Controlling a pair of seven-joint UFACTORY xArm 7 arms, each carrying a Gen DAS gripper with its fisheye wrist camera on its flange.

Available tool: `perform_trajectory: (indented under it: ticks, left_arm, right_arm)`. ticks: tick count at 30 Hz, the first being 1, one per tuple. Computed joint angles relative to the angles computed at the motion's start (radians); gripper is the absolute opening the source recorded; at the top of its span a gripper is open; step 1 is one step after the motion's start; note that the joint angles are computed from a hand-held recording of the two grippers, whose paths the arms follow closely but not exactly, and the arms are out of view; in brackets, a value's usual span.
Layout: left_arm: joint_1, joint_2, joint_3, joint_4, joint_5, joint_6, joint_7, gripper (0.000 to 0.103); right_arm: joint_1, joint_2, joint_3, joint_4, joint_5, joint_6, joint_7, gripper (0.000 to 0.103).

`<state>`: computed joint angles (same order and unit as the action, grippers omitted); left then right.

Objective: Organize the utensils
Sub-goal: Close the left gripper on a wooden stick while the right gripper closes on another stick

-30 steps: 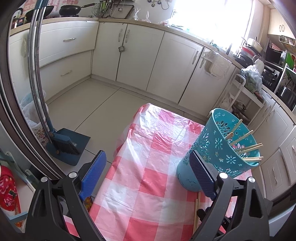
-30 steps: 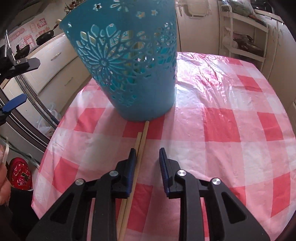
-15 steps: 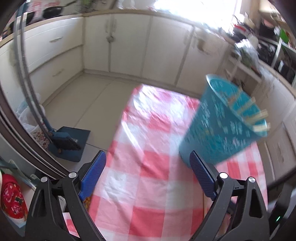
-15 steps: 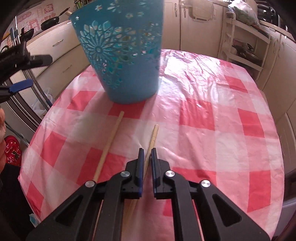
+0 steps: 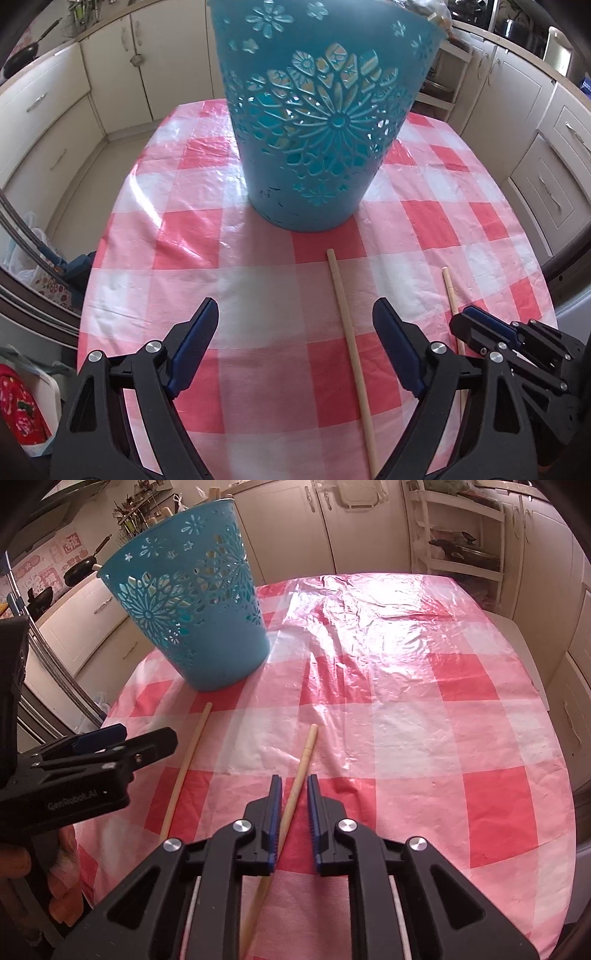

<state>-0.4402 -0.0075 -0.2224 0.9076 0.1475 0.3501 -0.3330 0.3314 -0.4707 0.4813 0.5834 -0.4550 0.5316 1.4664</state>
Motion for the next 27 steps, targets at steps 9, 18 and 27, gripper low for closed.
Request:
perform_trajectory:
  ticks: [9,18,27]
  left_arm:
    - [-0.025,0.047,-0.007,0.021,0.046,-0.007,0.028,0.009]
    - [-0.026,0.044,-0.001,0.025,0.026,0.011,0.072,0.006]
    - [-0.033,0.057,0.005,0.041,0.109,0.02,-0.008,0.009]
  right_arm:
    - [-0.007,0.015,0.007,0.015,-0.014,0.0,0.001,0.022]
    - [0.004,0.065,0.001,0.06,-0.058,0.031,-0.02,0.027]
    - [0.009,0.089,-0.001,0.083,-0.111,0.071,0.006,0.026]
